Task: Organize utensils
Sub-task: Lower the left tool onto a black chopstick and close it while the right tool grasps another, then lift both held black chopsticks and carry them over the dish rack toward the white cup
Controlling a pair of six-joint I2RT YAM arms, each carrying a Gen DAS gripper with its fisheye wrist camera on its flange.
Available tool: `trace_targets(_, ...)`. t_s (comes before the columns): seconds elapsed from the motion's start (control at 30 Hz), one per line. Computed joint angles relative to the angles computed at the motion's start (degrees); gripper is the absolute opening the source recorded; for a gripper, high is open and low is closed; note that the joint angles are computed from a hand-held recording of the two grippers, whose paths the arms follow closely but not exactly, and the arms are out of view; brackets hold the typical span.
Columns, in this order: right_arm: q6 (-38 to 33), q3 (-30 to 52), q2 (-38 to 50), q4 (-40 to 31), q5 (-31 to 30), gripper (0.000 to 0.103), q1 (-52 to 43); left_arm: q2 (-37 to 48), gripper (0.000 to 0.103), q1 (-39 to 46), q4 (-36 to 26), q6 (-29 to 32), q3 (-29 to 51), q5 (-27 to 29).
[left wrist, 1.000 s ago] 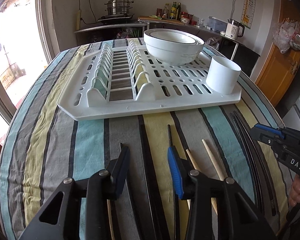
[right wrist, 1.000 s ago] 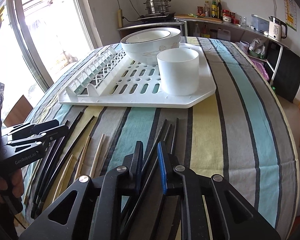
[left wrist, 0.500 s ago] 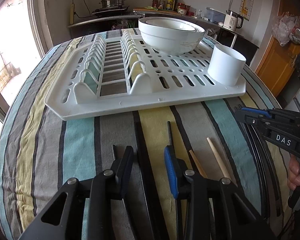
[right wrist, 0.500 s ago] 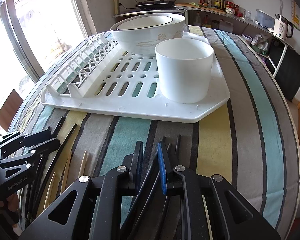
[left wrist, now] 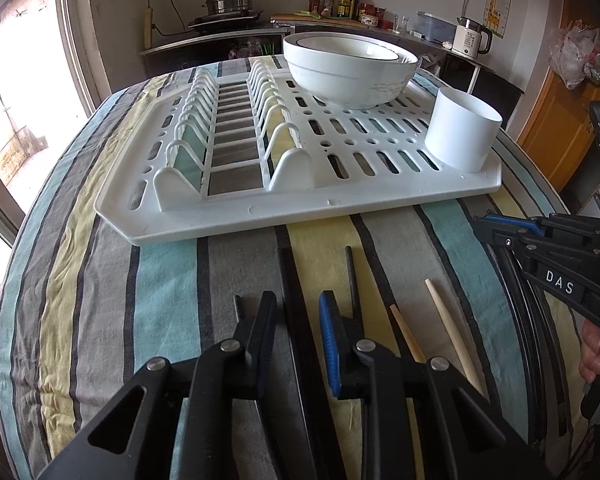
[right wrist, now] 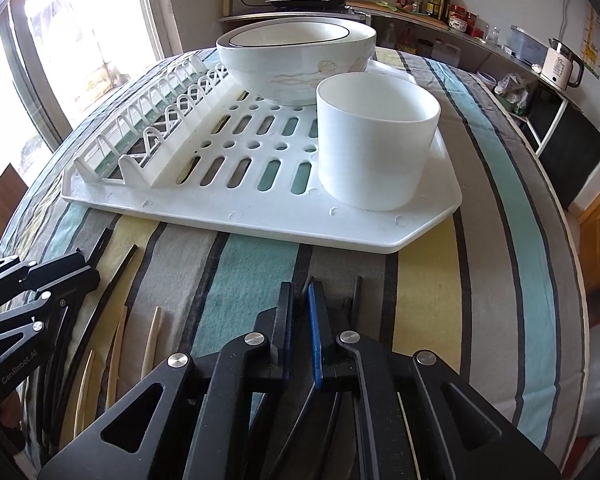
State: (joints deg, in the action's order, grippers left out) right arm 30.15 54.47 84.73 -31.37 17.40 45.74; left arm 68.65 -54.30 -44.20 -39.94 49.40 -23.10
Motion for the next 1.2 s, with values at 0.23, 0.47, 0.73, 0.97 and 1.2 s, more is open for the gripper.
trace_targets(0.23, 0.0, -0.6, -0.8, 0.5, -1.9, 0.006, -0.3, 1.4, 0.009, 1.4, -1.1, 0.4, 1.5, 0.5)
trace_targets(0.47, -0.1, -2.1, -3.7, 1.3, -3.3, 0.006, -0.8, 1.1, 0.006, 1.9, -1.2, 1.0, 1.6, 1.6)
trace_targets(0.73, 0.0, -3.0, -8.8, 0.8, -3.3, 0.006, -0.4, -1.5, 0.006, -0.2, -3.1, 0.2, 3.4, 0.2)
trace_targets(0.97, 0.4, -2.7, -13.8, -0.8, -2.2, 0.006, 1.0, -4.8, 0.005, -2.7, -7.4, -1.5, 6.7, -2.8)
trace_targets(1.2, 1.3, -1.7, -19.5, -3.6, 0.9, 0.006, 4.4, -8.6, 0.005, -8.2, -13.6, -5.2, 11.5, -8.6)
